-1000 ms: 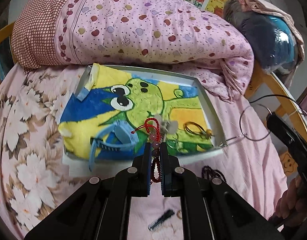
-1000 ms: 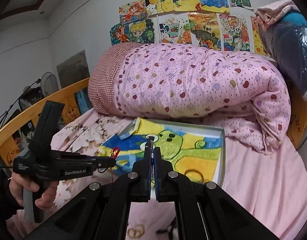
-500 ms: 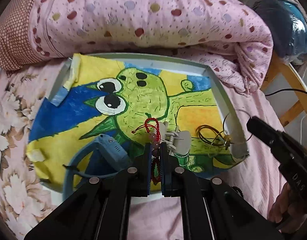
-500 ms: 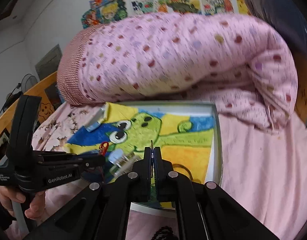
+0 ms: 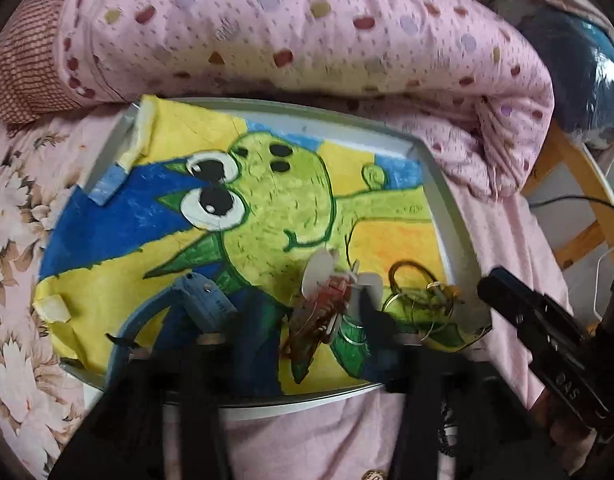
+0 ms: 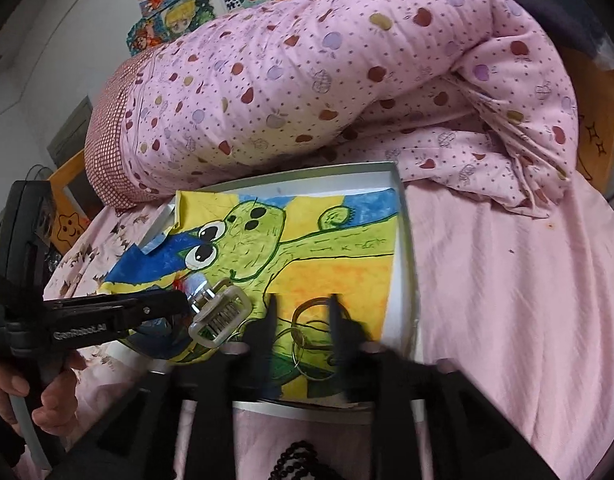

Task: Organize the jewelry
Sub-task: 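Open both tools over the tray and lift them away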

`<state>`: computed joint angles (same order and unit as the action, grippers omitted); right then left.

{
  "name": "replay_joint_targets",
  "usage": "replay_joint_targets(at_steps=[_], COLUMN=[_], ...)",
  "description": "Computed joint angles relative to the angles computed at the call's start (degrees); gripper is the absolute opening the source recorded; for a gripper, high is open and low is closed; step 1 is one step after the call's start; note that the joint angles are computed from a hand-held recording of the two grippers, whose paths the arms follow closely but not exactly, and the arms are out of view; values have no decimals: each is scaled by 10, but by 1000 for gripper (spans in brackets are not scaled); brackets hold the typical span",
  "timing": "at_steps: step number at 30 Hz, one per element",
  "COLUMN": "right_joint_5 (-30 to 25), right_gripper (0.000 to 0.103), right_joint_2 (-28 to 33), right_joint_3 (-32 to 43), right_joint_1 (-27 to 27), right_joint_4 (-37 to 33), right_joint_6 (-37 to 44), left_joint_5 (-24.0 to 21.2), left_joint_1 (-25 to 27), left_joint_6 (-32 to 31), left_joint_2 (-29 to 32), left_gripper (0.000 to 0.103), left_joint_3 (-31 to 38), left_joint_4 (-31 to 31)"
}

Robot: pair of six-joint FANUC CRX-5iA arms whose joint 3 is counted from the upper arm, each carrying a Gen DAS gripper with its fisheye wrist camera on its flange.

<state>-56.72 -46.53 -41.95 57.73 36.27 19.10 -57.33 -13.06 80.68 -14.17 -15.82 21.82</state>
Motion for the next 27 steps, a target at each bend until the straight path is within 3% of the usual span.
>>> replay_joint_targets(at_steps=[4, 8, 10, 12, 14, 18, 21, 27], right_joint_5=[-36, -72, -102, -132, -168, -268, -372, -590], right_gripper=[36, 57, 63, 68, 80, 87, 93, 101], right_joint_2=[-13, -28, -38, -46, -57, -71, -77, -73], right_joint_3=[2, 7, 10, 14, 17, 26, 31, 43], right_joint_1=[27, 66, 99, 131, 175, 290, 406, 656], right_joint_4=[19, 49, 76, 99, 125, 179, 225, 286], right_joint_6=[-22, -50, -69, -87, -110, -156, -199, -290], left_joint_5=[-4, -11, -15, -11, -17, -32, -41, -50], left_joint_1=[-1, -11, -18, -22, -27, -36, -33, -26], left_joint_6=[9, 32, 43, 48, 52, 70, 79, 92], left_joint_2=[-10, -31, -43, -62, -74, -103, -128, -195], left_gripper=[50, 52, 64, 64, 64, 66, 95, 97], left_joint_3=[10, 25, 31, 32, 36, 45, 47, 37], left_joint_4=[-10, -38, -54, -63, -70, -94, -96, -105])
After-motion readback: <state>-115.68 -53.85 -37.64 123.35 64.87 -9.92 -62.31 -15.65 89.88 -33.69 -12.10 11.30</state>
